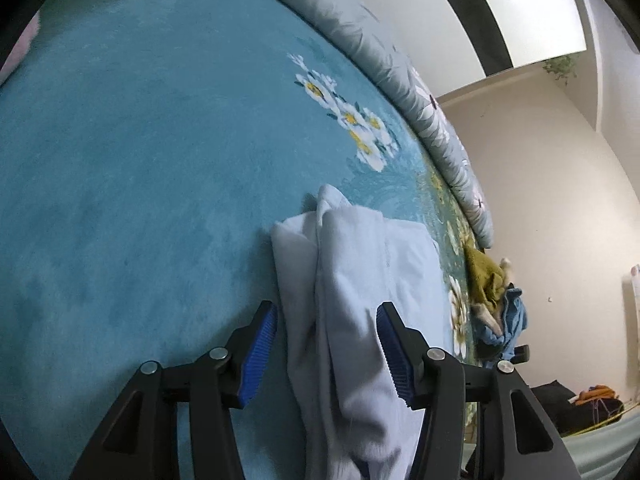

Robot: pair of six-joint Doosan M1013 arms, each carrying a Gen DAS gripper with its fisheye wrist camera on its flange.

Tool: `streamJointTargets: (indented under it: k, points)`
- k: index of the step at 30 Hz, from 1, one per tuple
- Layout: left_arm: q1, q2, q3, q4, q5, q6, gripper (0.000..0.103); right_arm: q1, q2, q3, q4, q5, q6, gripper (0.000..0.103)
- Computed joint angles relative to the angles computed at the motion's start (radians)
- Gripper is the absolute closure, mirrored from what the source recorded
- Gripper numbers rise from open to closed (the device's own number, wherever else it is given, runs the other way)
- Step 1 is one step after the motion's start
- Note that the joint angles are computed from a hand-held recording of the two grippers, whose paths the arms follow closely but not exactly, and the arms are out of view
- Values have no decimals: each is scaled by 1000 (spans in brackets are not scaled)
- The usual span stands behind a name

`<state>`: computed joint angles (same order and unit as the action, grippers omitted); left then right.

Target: Fold clothes

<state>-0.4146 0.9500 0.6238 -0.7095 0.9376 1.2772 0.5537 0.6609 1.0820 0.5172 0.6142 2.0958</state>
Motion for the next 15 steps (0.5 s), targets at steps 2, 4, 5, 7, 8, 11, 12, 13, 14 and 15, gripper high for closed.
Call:
streamJointTargets:
  k: [2,4,5,7,8,11,12,13,14,15]
  points:
    - [1,-27,47,-9,-30,16,47,-2,-4,12,33,-21,-17,58]
    - [2,-48,84,-17,-61,23,46,-9,-12,30,84,-39,-47,79]
    - [2,-53,91,-13,-67,22,46,-12,-15,38,110,-48,-63,89]
    - [2,-55,91,-9,-64,25,46,-27,-28,61,183,-65,-125,93]
    - [2,-54,88,-9,-57,28,45,-33,-32,63,203,-68,-148,93]
    - [1,-44,61,-8,-29,41,45,-59,-22,-5,84,0,-117,94]
    - [0,-40,49,-4,-20,46,45,-69,-16,-35,24,34,-99,94]
    - [-2,-34,36,2,-10,48,44,-81,-9,-73,-49,78,-76,94]
    - [-4,-26,18,11,1,45,44,-93,1,-110,-107,119,-58,94]
    - [-5,-15,-5,20,14,40,43,-104,13,-147,-144,156,-42,94]
